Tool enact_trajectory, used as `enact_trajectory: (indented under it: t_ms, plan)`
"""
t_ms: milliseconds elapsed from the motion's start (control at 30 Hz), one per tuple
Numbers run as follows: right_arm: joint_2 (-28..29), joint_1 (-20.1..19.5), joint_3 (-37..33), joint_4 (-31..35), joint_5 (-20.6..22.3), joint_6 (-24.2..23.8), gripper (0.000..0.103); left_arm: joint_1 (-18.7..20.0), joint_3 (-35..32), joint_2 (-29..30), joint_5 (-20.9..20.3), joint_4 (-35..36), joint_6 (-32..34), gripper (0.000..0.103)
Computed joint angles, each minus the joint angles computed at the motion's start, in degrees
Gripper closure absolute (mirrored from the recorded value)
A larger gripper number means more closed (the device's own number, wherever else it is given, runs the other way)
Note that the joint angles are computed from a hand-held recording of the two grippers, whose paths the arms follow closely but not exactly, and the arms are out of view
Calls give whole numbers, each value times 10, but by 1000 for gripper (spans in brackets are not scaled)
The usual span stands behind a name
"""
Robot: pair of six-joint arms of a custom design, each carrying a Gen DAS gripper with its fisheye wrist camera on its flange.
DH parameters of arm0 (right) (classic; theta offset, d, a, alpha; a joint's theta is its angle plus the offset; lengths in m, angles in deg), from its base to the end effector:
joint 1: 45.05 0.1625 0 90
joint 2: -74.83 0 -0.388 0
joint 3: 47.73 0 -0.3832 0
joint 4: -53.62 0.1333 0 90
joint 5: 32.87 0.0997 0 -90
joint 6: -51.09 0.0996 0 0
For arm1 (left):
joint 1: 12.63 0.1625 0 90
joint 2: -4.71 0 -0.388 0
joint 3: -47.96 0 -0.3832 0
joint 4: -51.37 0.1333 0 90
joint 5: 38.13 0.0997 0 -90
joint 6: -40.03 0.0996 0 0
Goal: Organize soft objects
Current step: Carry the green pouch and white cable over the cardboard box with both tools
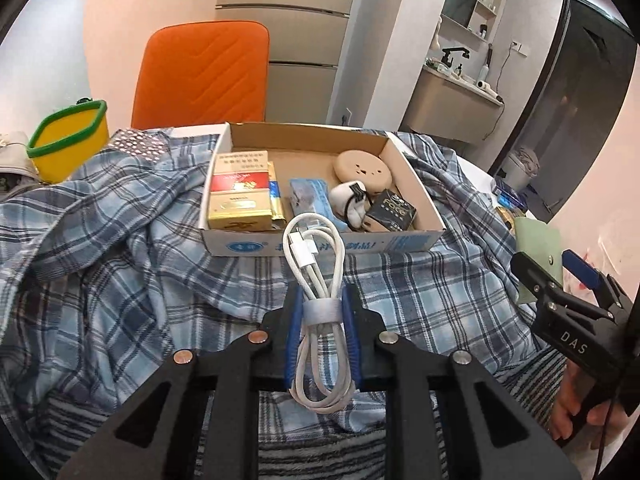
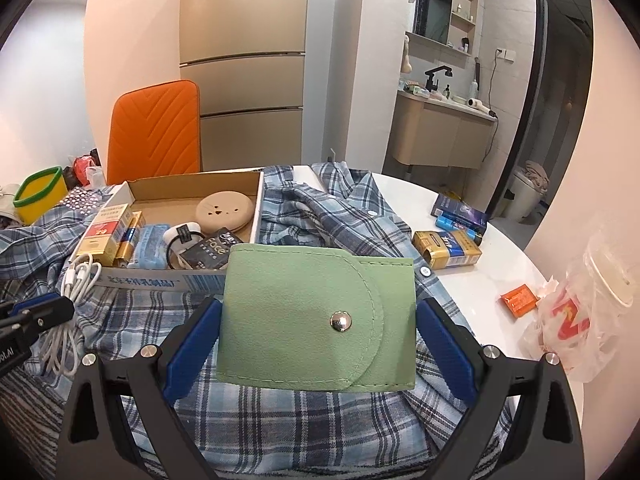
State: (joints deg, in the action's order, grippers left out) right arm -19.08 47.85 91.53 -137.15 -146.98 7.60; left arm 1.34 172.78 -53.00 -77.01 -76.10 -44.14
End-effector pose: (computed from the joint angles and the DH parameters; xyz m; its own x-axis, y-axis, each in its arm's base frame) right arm 0.1114 -0.3691 0.3075 -0.6539 -0.1799 0.7348 -0.6599 0.6106 -0.4378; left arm -0.3490 -0.3041 0.0338 -0.8165 -0.1374 -0.5607 0.3066 0.7197 -0.6229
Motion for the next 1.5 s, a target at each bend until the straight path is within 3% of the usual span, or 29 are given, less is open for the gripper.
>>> enact_trajectory:
  t_ms: [267, 533, 833, 1033, 1333, 1500]
  plan:
    - [-19, 27, -3, 27, 29, 12, 5, -11, -19, -20, 27, 79, -39, 84]
    - [-20, 77, -19, 17, 46, -20, 5, -28, -58, -45, 75, 208, -99, 84]
    - [14, 128, -75, 19, 48, -22, 5, -16, -109, -53, 129, 276, -108, 84]
    - [61, 144, -140, 79, 44, 23, 5, 10, -138, -50, 152, 285, -85, 84]
    - [132, 148, -208, 90, 49, 61, 5, 53, -172, -31, 175, 264, -26, 84]
    - [164, 142, -224, 78, 54, 67, 5, 78, -165, -26, 170, 217, -1, 84]
